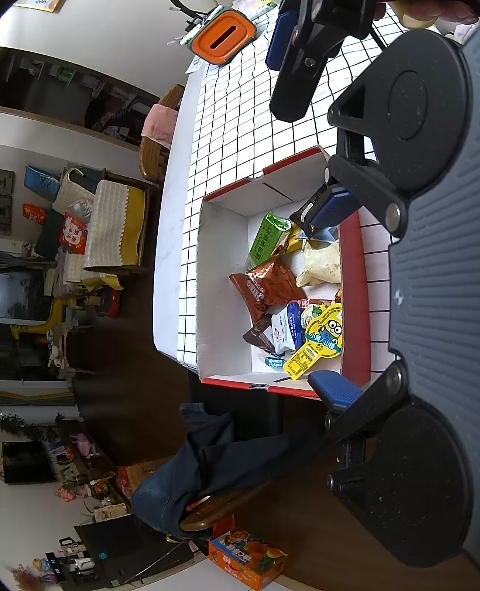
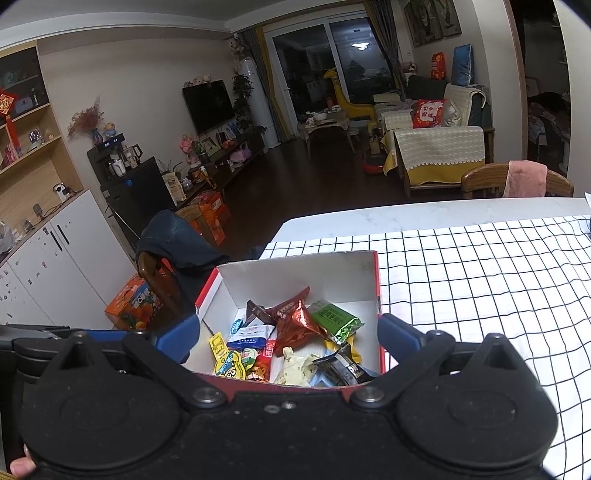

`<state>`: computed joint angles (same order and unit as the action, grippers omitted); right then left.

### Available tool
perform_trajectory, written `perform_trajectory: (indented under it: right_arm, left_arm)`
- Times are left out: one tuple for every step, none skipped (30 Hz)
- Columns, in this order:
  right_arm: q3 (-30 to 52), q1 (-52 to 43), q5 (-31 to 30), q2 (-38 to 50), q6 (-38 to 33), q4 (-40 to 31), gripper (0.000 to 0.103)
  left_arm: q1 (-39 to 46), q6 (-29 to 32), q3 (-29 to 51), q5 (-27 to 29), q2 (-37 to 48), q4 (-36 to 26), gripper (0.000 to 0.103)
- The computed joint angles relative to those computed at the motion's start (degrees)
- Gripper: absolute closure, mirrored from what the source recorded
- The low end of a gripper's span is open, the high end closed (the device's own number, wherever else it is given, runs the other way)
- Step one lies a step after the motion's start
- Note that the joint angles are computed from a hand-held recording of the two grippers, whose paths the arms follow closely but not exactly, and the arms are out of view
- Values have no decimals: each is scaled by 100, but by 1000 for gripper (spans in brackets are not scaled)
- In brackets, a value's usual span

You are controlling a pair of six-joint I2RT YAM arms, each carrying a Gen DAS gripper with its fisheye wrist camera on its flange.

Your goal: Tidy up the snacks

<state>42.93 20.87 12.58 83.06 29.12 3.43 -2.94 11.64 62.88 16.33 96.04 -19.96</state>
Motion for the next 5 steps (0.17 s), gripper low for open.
perform_trajectory:
  right_arm:
    - [-1,6,7,4,10,4,0]
    - [-17,15,20,-6,22,11,0]
    - [-45,23,30,-24,33,21,0]
    - [-58,27,33,-36,40,21,0]
    - [-80,27,35,-50,48,29,0]
  left_arm:
    - [-4,8,-5,6,1,1,18]
    - [-10,13,-16,9,-7,-1,18]
    - [-20,14,-29,3,-18,-2,18]
    - [-31,11,-41,-2,-24,-4,18]
    - [-37,10,-46,-4,-27,-12,18]
